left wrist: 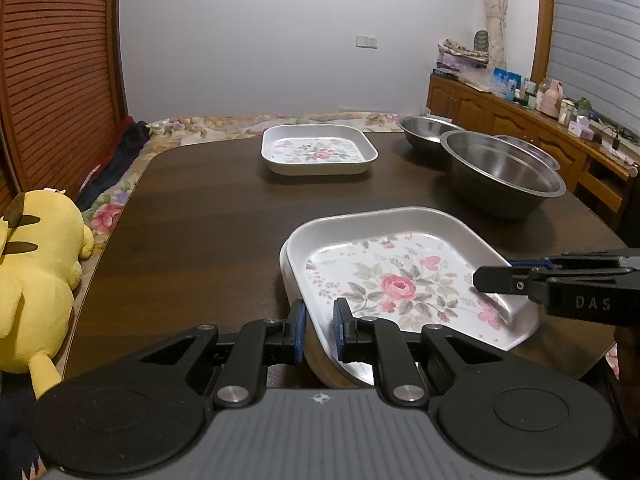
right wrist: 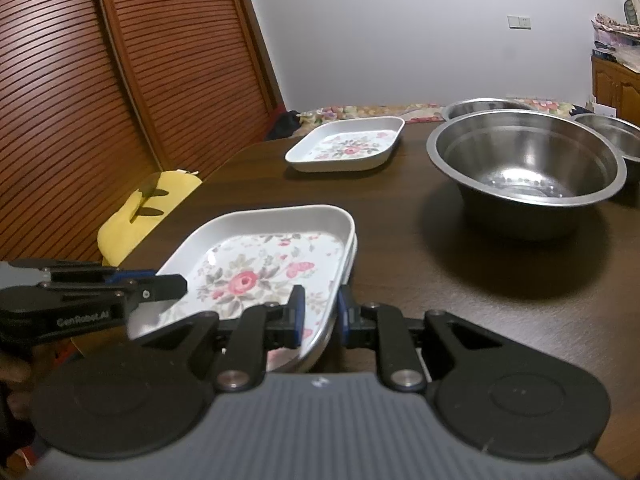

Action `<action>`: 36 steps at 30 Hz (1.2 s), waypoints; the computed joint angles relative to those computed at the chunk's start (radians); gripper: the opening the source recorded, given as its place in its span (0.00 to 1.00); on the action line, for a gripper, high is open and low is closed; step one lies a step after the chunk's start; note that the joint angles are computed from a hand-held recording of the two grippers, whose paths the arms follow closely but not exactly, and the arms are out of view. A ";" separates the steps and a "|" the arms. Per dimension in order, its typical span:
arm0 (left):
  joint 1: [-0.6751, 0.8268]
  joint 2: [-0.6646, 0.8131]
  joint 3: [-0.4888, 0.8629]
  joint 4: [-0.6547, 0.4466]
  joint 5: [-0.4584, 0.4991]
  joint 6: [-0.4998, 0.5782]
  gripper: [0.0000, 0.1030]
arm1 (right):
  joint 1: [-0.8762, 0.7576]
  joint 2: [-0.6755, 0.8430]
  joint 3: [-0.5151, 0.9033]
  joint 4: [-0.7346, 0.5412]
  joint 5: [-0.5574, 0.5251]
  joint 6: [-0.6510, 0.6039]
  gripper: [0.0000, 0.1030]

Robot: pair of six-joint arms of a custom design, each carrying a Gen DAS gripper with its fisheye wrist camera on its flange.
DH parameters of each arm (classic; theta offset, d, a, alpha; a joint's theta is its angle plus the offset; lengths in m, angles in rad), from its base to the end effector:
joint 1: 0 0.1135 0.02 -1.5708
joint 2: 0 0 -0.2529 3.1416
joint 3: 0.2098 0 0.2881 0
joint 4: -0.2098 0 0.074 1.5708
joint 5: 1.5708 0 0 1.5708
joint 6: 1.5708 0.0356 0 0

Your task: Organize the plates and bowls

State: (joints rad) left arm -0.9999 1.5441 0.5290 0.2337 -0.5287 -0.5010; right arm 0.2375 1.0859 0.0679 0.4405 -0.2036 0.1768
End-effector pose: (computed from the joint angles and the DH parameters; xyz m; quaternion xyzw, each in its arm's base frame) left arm 0.1703 -0.2320 0.0848 0.1226 0.8883 -0.0767 0.4360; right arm 0.1853 0.0522 0.0695 -0.0749 0.8728 0.1849 0.4455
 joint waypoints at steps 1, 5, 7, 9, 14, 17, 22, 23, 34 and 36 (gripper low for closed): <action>0.000 0.002 0.000 0.002 -0.002 0.000 0.16 | 0.000 0.002 -0.002 0.006 0.001 0.000 0.18; -0.001 0.011 0.000 0.007 -0.015 0.002 0.16 | 0.005 0.017 -0.014 0.037 0.008 -0.001 0.18; -0.001 0.018 0.004 0.000 -0.017 -0.005 0.16 | 0.006 0.014 -0.020 0.045 0.011 0.001 0.18; 0.006 0.016 -0.003 0.012 -0.010 -0.003 0.16 | 0.005 0.013 -0.021 0.047 0.008 0.004 0.18; 0.011 0.021 0.000 0.010 -0.005 -0.003 0.16 | -0.007 0.029 -0.023 0.066 -0.005 0.006 0.18; 0.013 0.024 -0.006 0.020 -0.001 -0.006 0.17 | -0.007 0.023 -0.026 0.064 -0.005 0.007 0.18; 0.012 0.028 -0.012 0.029 0.001 -0.008 0.18 | -0.005 0.028 -0.025 0.067 -0.004 0.008 0.18; 0.013 0.027 -0.013 0.029 0.004 -0.010 0.22 | -0.002 0.024 -0.026 0.065 -0.001 0.010 0.19; 0.009 -0.026 -0.016 0.032 -0.008 0.025 0.37 | -0.029 -0.051 -0.044 0.031 -0.026 0.031 0.21; 0.021 -0.038 -0.009 0.030 -0.008 0.047 0.41 | -0.042 -0.091 -0.048 0.003 -0.035 0.028 0.22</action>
